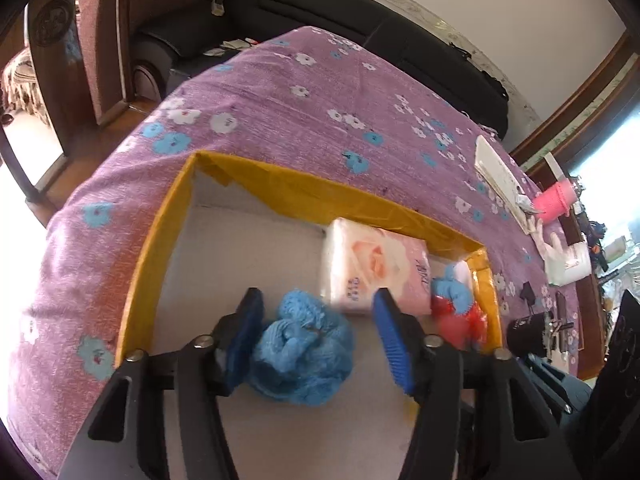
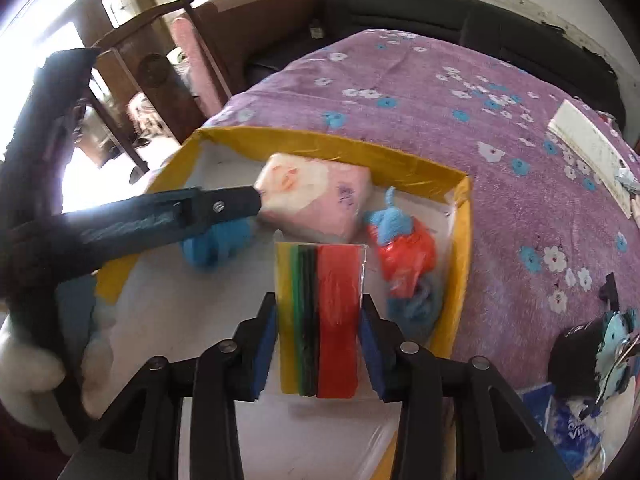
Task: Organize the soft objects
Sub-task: 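Carry the cloth and sponge pack into the tray and open both grippers, then move both open grippers back over the cluttered table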
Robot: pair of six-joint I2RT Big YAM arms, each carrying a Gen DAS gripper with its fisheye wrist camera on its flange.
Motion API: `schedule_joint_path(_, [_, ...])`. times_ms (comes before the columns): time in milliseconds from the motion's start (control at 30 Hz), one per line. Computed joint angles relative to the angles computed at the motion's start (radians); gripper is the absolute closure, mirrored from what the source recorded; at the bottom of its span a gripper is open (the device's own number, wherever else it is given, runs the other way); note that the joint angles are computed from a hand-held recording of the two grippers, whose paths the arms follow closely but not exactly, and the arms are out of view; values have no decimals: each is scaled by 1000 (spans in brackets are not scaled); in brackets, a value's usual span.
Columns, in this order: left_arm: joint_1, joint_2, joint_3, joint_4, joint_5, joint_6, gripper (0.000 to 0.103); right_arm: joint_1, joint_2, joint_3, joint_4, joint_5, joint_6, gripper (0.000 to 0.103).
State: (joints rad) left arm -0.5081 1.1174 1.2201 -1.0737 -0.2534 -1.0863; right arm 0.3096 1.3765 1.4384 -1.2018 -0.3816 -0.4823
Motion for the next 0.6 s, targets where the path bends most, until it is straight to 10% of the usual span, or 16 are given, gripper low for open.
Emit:
schedule_joint_path(67, [0,-5,-1,5,11,-8,40,-8,-12,-6,21,-16,0,30])
schedule_joint_path(300, [-112,-76,20,-23,-135,-82,35,-134,-101,-8,-9,-216,-15,20])
schedule_joint_path(600, [-465,-39,174,-153,-446,-244,29,-457,-113,62,-314,-529,-187,9])
